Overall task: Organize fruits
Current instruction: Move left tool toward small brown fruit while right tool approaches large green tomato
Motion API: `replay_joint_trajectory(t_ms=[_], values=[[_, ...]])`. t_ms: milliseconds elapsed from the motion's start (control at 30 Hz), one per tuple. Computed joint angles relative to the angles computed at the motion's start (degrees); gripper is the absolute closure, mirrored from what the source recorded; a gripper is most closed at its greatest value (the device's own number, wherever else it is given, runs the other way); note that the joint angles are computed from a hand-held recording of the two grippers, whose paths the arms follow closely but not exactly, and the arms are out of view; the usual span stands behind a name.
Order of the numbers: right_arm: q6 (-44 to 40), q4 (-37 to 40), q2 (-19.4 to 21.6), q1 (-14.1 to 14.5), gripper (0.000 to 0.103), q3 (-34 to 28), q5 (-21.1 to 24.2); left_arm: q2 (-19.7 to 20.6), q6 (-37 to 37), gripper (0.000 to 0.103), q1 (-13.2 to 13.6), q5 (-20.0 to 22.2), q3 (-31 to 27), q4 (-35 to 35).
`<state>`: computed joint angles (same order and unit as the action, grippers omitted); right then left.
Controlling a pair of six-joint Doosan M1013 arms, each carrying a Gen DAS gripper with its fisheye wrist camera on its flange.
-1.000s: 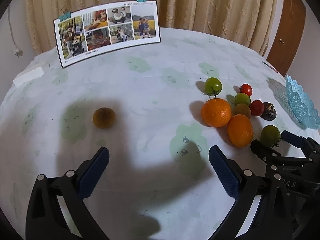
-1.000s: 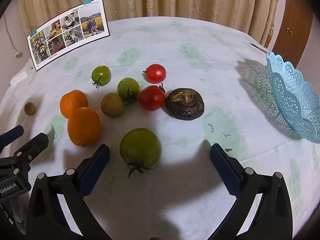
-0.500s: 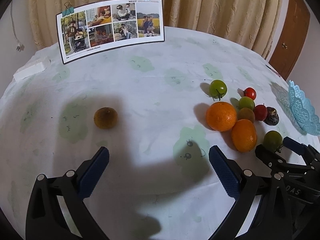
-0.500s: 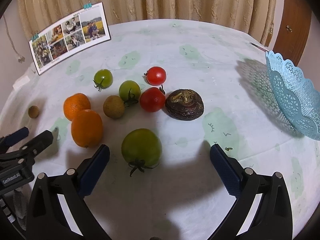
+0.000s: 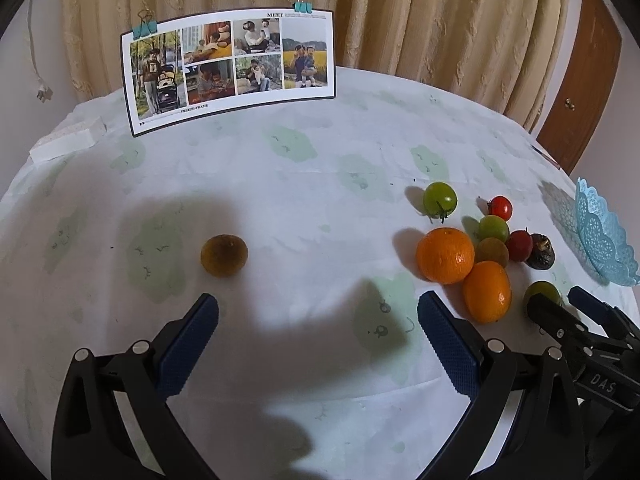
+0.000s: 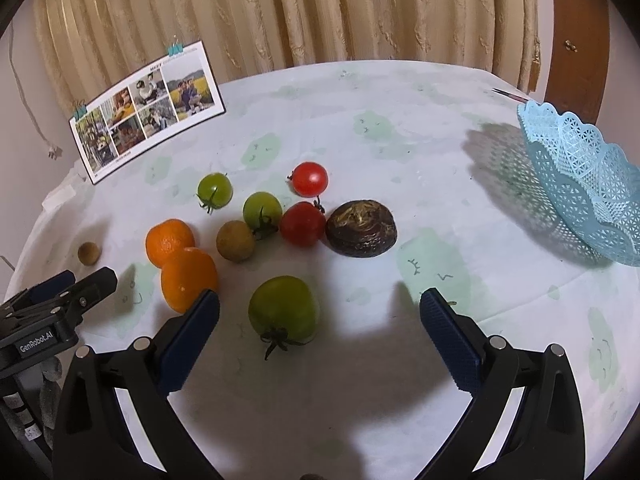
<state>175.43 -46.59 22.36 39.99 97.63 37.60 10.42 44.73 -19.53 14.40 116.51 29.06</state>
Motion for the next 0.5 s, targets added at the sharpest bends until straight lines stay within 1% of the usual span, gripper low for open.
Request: replay_joint_trajectory(t_ms=[200,300,367,400,500], values=[[3.98,-2.55,-1.03,0.09,0.002,1.36,-2.13,-0.05,-0.38,0.005,0.14,0.13,-0.1,0.56],[4.24,-2.54,-1.49,0.32,0.002,1.8,-2.51,-0.7,-2.67,0.005,1.08,-1.13,0.36,2.23],[4.31,-2.82,-1.73,0.53,0.002,2.13,-2.13,-1.09,-5.64,0.005,1.73,-1.8,0.66,4.93],[4.6,-3.05,-1.88,0.64,0.002,2.38,-2.08,-1.2,-7.21,0.005,2.17,-1.87,0.7,6.39],[5.25,-3.25,-2.11,0.68,0.002,2.76,-2.59,-1.12,-8.7,0.005,2.93,-1.0,0.37,7.82]])
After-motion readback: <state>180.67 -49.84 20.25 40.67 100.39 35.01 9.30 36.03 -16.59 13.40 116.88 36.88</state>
